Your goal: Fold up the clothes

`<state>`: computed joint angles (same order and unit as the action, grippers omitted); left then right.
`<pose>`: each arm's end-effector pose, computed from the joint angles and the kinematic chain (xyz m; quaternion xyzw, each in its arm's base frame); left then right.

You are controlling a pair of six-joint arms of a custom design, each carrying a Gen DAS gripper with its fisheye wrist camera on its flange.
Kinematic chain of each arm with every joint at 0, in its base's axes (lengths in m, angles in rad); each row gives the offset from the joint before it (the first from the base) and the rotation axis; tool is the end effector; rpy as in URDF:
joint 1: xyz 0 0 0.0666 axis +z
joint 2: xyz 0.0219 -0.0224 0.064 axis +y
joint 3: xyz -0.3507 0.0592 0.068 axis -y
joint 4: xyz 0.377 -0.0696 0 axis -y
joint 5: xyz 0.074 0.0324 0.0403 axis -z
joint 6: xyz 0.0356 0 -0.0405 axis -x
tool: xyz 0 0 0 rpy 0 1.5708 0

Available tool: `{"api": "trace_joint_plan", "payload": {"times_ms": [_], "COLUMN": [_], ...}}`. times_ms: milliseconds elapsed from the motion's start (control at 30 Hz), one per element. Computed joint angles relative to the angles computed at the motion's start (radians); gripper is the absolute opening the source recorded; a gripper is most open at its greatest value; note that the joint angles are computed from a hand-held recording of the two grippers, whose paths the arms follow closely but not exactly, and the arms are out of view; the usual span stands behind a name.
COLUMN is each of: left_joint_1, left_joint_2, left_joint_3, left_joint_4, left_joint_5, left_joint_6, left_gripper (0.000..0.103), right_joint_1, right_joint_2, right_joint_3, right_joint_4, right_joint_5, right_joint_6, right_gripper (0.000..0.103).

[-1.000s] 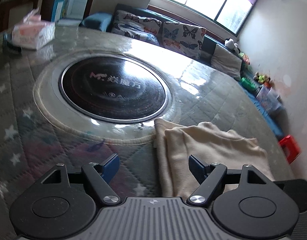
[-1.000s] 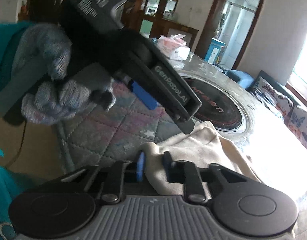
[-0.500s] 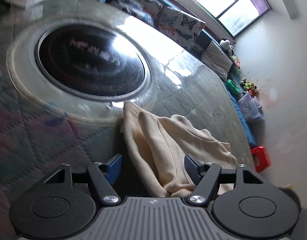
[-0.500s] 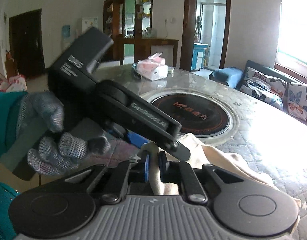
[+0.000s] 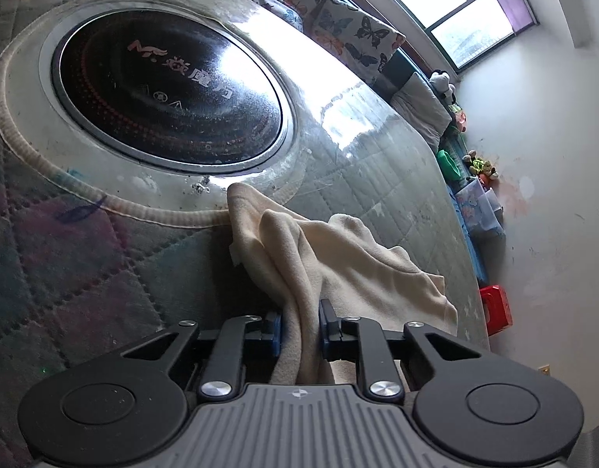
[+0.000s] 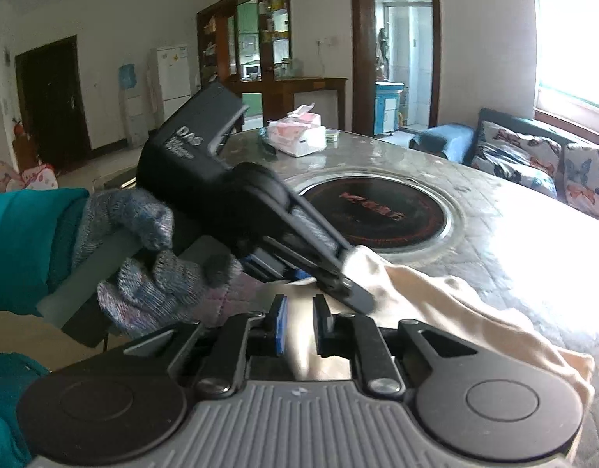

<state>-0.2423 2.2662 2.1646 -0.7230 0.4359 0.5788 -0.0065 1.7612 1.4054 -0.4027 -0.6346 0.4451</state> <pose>0.7204 -0.1939 0.2399 -0.0745 0.9095 -0.3267 0.2459 0.5829 0.0169 0.2600 -0.3102 0.8251 0.1953 0.4300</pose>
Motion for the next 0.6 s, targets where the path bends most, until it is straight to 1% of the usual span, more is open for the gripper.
{"api": "trace_joint_plan", "payload": {"times_ms": [67, 100, 133, 267, 333, 400, 433, 533, 600], "left_joint_1": [0.0, 0.0, 0.0, 0.0, 0.0, 0.0, 0.0, -0.001, -0.002], "left_joint_2": [0.001, 0.002, 0.002, 0.006, 0.008, 0.009, 0.009, 0.013, 0.017], "left_joint_3": [0.003, 0.005, 0.007, 0.016, 0.02, 0.023, 0.025, 0.033, 0.04], "left_joint_4": [-0.003, -0.005, -0.007, -0.015, -0.019, -0.023, -0.025, -0.031, -0.036], "left_joint_5": [0.0, -0.001, -0.001, -0.003, -0.005, -0.006, -0.007, -0.011, -0.014], "left_joint_6": [-0.005, -0.007, -0.009, -0.019, -0.024, -0.031, -0.035, -0.043, -0.048], "left_gripper": [0.02, 0.02, 0.02, 0.02, 0.021, 0.021, 0.021, 0.022, 0.022], "right_joint_1": [-0.02, -0.032, -0.046, -0.095, -0.123, -0.149, -0.16, -0.182, -0.191], "right_joint_2": [-0.002, -0.001, 0.002, 0.031, 0.065, 0.086, 0.095, 0.123, 0.138], "right_joint_3": [-0.001, -0.001, -0.001, 0.023, 0.051, 0.061, 0.067, 0.08, 0.087], "right_joint_4": [0.003, 0.012, 0.023, 0.058, 0.068, 0.074, 0.075, 0.087, 0.092], "right_joint_5": [0.007, 0.025, 0.049, 0.149, 0.202, 0.239, 0.254, 0.287, 0.291], "right_joint_6": [-0.026, -0.042, -0.061, -0.135, -0.185, -0.235, -0.264, -0.326, -0.349], "right_gripper": [0.013, 0.013, 0.013, 0.02, 0.02, 0.023, 0.024, 0.034, 0.034]}}
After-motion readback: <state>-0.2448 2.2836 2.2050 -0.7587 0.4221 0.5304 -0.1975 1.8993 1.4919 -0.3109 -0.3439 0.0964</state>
